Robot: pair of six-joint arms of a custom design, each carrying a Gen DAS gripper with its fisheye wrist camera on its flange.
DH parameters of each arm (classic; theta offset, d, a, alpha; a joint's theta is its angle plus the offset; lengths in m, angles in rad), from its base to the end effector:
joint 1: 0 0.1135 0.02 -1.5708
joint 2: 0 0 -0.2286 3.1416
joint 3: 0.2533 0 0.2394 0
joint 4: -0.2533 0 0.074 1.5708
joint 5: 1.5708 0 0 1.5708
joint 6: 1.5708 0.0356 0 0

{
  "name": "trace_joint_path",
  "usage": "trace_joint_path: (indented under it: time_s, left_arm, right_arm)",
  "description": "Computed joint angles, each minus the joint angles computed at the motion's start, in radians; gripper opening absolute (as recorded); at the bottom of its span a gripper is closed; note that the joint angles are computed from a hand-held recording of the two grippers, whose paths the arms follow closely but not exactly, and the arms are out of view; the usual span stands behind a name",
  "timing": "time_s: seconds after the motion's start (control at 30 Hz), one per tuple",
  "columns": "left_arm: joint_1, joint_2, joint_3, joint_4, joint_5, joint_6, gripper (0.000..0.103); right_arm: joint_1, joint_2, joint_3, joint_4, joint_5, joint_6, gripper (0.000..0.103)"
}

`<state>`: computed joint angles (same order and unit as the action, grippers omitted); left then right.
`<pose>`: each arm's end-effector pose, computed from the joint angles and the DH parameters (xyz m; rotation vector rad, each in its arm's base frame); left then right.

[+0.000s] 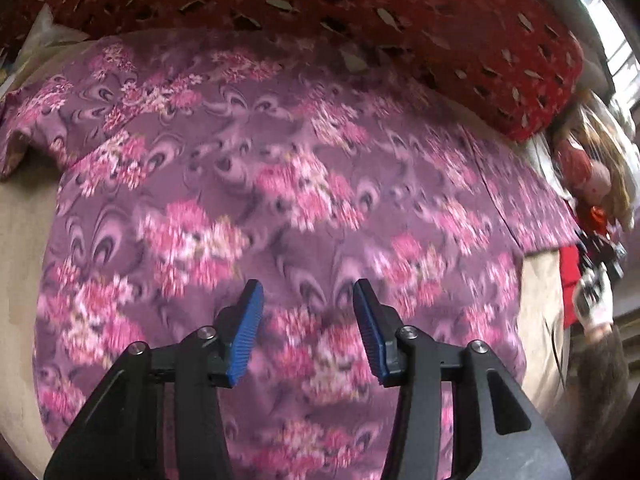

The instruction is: Fold small clothes

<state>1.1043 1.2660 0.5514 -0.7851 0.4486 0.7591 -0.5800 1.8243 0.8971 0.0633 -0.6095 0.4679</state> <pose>0.0917 0.1478 0.1192 -0.4462 2.6883 -0.2930 0.2884 -0.1646 0.1069 0.9289 2.1465 0.6816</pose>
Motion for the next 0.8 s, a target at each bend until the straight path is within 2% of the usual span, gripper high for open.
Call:
trace_joint_path:
  time_s: [0.1, 0.23, 0.3, 0.43, 0.6, 0.8]
  left_arm:
    - [-0.04, 0.038, -0.005, 0.086, 0.001, -0.085, 0.045]
    - [-0.039, 0.087, 0.017, 0.124, 0.053, -0.135, 0.045]
    - [-0.033, 0.12, 0.031, 0.142, 0.07, -0.154, 0.045]
    - [0.033, 0.171, 0.062, 0.118, 0.134, -0.105, 0.045]
    - [0.105, 0.208, 0.118, 0.075, 0.19, -0.031, 0.045]
    - [0.186, 0.367, 0.249, 0.057, 0.23, -0.035, 0.045]
  right_arm:
    - [0.059, -0.144, -0.037, -0.083, 0.065, -0.053, 0.008]
    - [0.202, -0.363, -0.097, -0.171, 0.079, -0.09, 0.008]
    - [0.29, -0.416, -0.1, -0.201, 0.092, -0.078, 0.008]
    - [0.552, -0.49, -0.127, -0.216, 0.176, -0.022, 0.009]
    - [0.929, -0.431, -0.097, -0.17, 0.337, 0.074, 0.009]
    - [1.27, -0.191, 0.08, -0.135, 0.467, 0.134, 0.009]
